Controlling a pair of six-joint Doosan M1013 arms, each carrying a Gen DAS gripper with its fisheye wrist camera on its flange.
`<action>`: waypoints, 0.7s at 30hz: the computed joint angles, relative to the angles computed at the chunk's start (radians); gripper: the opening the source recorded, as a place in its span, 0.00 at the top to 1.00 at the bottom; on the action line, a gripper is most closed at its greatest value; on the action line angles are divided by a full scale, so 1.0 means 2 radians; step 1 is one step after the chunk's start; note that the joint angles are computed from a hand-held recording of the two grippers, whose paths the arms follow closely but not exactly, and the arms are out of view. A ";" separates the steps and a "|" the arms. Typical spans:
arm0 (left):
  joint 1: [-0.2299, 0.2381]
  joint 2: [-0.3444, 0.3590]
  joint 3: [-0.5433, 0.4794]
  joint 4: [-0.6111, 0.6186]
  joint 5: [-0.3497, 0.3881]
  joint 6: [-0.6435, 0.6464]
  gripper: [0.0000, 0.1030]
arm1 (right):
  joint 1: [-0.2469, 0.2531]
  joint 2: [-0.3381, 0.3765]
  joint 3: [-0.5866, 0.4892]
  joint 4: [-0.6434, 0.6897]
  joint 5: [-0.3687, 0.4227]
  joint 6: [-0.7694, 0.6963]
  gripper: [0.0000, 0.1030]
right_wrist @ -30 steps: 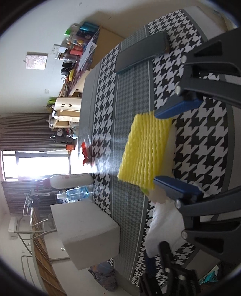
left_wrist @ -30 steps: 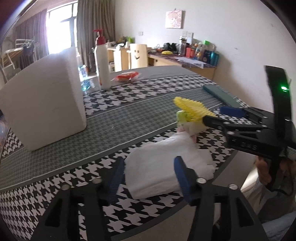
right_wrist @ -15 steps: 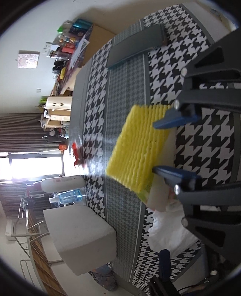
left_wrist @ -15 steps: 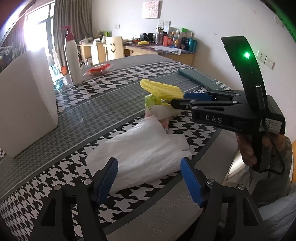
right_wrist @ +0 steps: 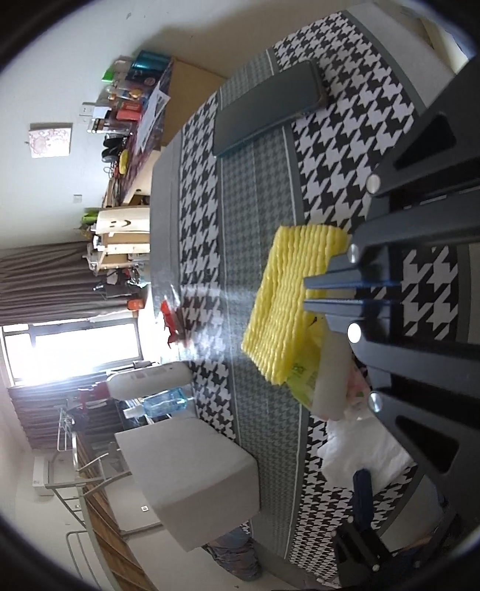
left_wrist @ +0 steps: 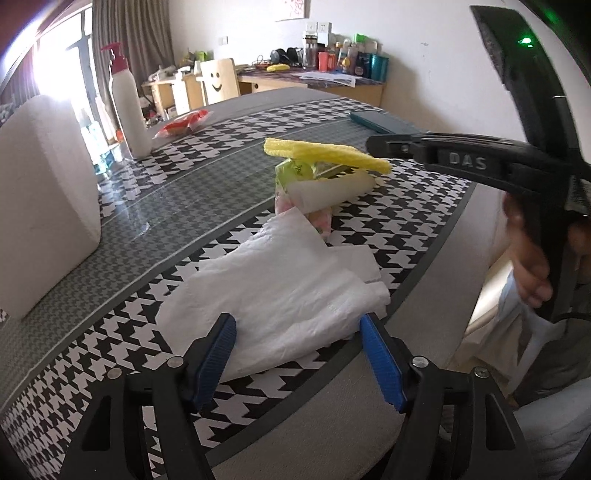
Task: Organize soft objects
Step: 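Close the right gripper on the yellow sponge edge and lift it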
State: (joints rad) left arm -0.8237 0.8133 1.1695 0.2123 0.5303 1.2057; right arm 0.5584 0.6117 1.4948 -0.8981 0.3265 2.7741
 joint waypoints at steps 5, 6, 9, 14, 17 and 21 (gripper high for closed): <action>-0.001 0.005 -0.010 0.048 0.012 -0.052 0.68 | 0.003 -0.001 0.001 -0.019 0.008 0.004 0.93; 0.000 0.006 -0.011 0.052 0.014 -0.063 0.72 | 0.002 -0.001 0.002 -0.020 0.004 0.002 0.93; 0.001 0.006 -0.010 0.067 0.015 -0.089 0.91 | 0.001 -0.001 0.002 -0.008 -0.006 -0.016 0.90; 0.006 0.002 -0.004 0.051 0.006 -0.089 0.96 | 0.001 0.006 -0.006 0.010 -0.003 -0.044 0.52; 0.007 -0.004 0.004 0.064 -0.006 -0.109 0.96 | 0.002 0.008 -0.010 0.003 -0.001 -0.046 0.50; 0.009 -0.014 0.017 0.081 -0.021 -0.130 0.96 | 0.005 0.014 -0.021 0.009 0.011 -0.067 0.50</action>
State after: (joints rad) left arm -0.8057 0.7860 1.2031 0.3745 0.4879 0.9453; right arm 0.5681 0.6405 1.4535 -0.8799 0.3485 2.6402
